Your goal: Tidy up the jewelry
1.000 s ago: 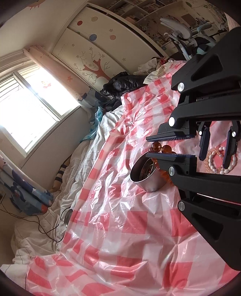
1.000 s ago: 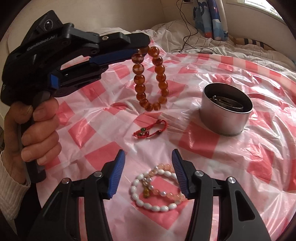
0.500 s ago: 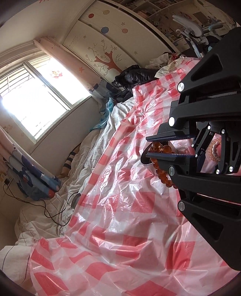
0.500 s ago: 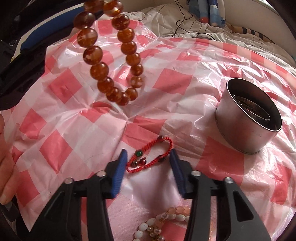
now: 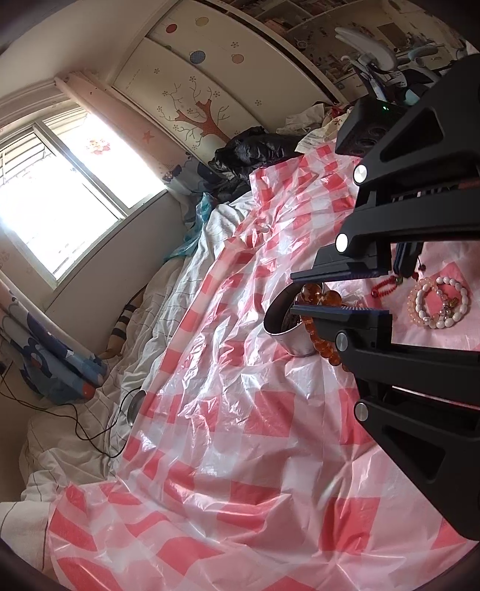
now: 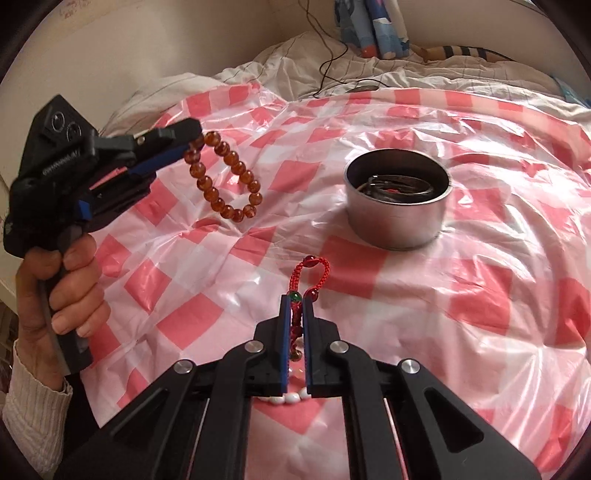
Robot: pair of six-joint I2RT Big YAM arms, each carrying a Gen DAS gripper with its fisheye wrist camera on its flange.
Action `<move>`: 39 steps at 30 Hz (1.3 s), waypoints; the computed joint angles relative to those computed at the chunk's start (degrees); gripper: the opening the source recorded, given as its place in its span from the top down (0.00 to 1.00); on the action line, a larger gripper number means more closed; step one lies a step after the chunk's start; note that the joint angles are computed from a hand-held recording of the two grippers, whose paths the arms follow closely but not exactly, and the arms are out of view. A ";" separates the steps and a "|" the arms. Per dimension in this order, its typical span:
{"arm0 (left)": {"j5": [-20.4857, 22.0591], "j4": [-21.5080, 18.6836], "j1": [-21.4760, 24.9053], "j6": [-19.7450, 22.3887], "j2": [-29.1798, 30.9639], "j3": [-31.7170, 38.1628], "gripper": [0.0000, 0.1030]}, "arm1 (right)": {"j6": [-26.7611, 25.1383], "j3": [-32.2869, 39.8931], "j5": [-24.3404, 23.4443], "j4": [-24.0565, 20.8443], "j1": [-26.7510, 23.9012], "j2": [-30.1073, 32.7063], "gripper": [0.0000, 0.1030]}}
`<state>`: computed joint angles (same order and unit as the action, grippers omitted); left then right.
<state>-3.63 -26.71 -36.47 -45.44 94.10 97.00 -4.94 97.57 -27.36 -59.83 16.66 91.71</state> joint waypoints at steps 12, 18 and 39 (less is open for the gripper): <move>-5.38 -13.34 -3.33 7.56 8.09 12.48 0.90 | 15.79 -4.02 -10.79 9.04 -9.82 -1.23 0.93; -13.39 -22.20 -4.86 12.32 11.21 18.57 0.90 | 14.39 -3.60 -10.74 8.59 -9.40 -0.99 0.93; -22.56 -31.50 -7.31 19.08 17.52 29.45 0.90 | 10.84 -3.31 -9.66 8.21 -7.73 -0.73 0.93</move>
<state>-26.19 -58.21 -43.78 -26.36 111.61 126.44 5.91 94.26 -37.03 -51.62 8.93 90.98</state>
